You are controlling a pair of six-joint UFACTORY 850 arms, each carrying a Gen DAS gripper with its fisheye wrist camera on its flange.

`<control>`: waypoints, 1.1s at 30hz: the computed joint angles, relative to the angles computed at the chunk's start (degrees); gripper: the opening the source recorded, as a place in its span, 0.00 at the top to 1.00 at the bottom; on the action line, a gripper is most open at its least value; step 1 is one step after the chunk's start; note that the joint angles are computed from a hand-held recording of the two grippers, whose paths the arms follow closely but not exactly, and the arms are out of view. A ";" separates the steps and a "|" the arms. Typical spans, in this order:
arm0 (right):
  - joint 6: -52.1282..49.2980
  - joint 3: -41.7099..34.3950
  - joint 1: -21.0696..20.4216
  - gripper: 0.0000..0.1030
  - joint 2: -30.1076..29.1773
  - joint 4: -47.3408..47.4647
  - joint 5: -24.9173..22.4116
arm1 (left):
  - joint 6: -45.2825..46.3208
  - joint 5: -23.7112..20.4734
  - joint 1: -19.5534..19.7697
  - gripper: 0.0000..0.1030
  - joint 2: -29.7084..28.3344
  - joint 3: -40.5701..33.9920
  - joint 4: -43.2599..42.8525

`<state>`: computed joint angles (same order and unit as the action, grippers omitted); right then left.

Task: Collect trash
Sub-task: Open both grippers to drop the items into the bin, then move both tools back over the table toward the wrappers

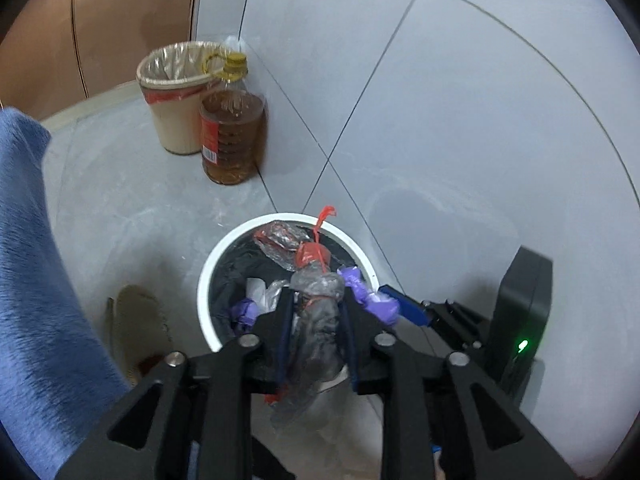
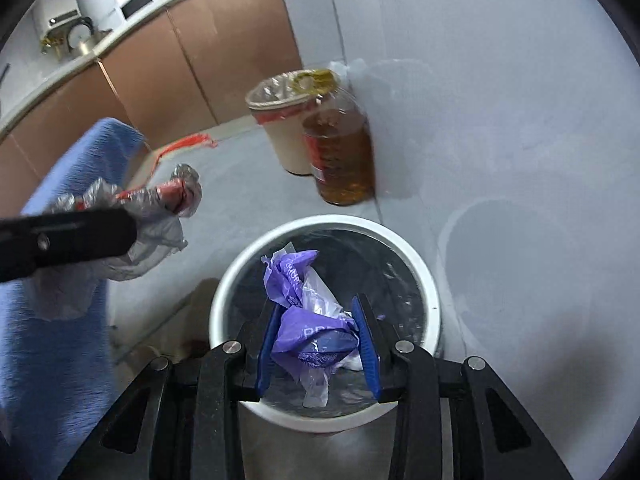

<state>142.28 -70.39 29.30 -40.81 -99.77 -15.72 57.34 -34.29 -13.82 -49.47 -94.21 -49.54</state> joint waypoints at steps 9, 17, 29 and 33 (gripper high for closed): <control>-11.03 -0.83 0.13 0.56 -1.42 12.12 -0.84 | 0.02 -1.34 0.71 0.59 -0.75 -0.88 -3.73; -10.07 0.00 1.60 0.53 1.02 13.11 -2.58 | 12.61 1.41 2.62 0.59 6.62 7.94 -14.74; -8.26 1.70 7.08 0.49 8.02 10.41 -8.57 | 25.94 1.44 7.97 0.59 22.70 23.90 -25.13; -8.61 2.26 8.81 0.48 10.31 9.58 -10.68 | 31.94 1.78 10.18 0.59 28.59 29.35 -30.07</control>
